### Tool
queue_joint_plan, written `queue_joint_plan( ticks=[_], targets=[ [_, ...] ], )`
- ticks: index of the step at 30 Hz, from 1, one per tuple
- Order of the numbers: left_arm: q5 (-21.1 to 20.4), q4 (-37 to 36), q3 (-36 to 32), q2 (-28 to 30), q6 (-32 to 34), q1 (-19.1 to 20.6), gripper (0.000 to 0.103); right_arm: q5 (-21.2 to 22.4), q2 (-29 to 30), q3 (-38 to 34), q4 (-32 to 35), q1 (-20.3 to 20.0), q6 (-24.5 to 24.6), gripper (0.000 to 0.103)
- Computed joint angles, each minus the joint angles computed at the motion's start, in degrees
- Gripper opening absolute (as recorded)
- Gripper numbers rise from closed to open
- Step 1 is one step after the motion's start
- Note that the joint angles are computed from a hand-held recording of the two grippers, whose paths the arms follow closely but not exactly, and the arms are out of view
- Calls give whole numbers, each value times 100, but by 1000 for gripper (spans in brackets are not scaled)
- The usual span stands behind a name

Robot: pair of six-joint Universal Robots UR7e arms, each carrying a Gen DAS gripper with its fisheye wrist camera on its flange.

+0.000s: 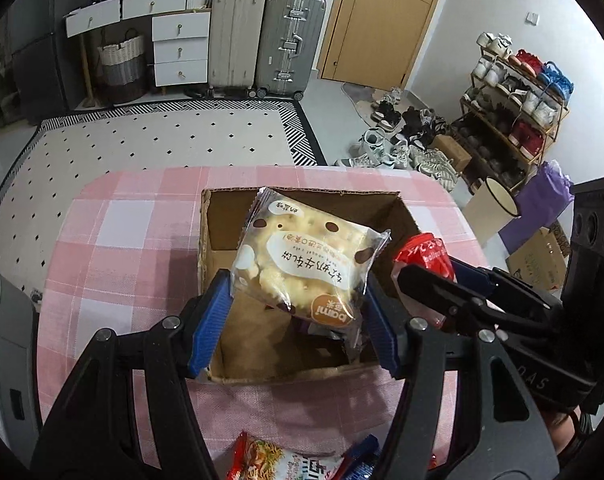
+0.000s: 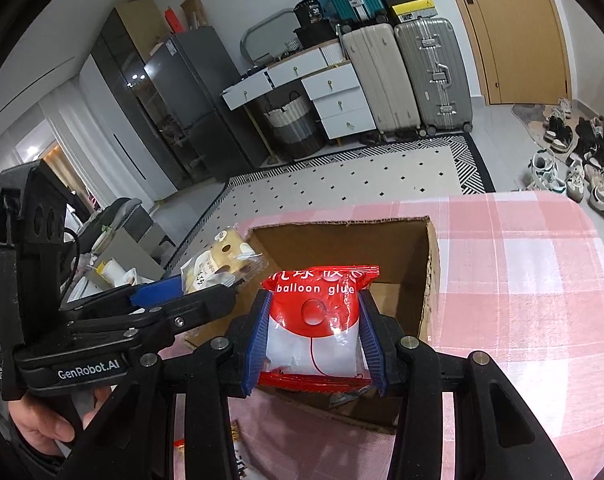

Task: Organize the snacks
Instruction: 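Carry the balloon glue and cookie packs with both tools over the cardboard box, then open both tools to drop the packs into the cardboard box, then move both open tools back toward the snack pile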

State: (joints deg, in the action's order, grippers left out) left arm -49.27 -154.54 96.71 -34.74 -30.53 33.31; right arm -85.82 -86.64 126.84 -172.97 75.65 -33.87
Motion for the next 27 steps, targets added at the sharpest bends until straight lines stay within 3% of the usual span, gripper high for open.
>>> queue_joint_plan(
  ticks=[4, 7, 8, 13, 22, 27],
  targets=[
    [-16, 148, -221, 178, -79, 104, 65, -138, 207, -91, -101, 24, 21, 43],
    [-146, 245, -262, 216, -305, 192, 72, -202, 270, -111, -151, 29, 112, 50],
    [-174, 244, -216, 206, -376, 181, 72, -144, 236, -88, -155, 7, 115, 56],
    [157, 317, -46, 113, -433, 7, 77, 0, -55, 139, -357, 6, 28, 65],
    [311, 186, 957, -666, -870, -667, 80, 258, -1327, 695, 28, 43, -6, 65],
    [475, 523, 1429, -1211, -1346, -1199, 81, 413, -2324, 1103, 455, 88, -19, 72]
  ],
)
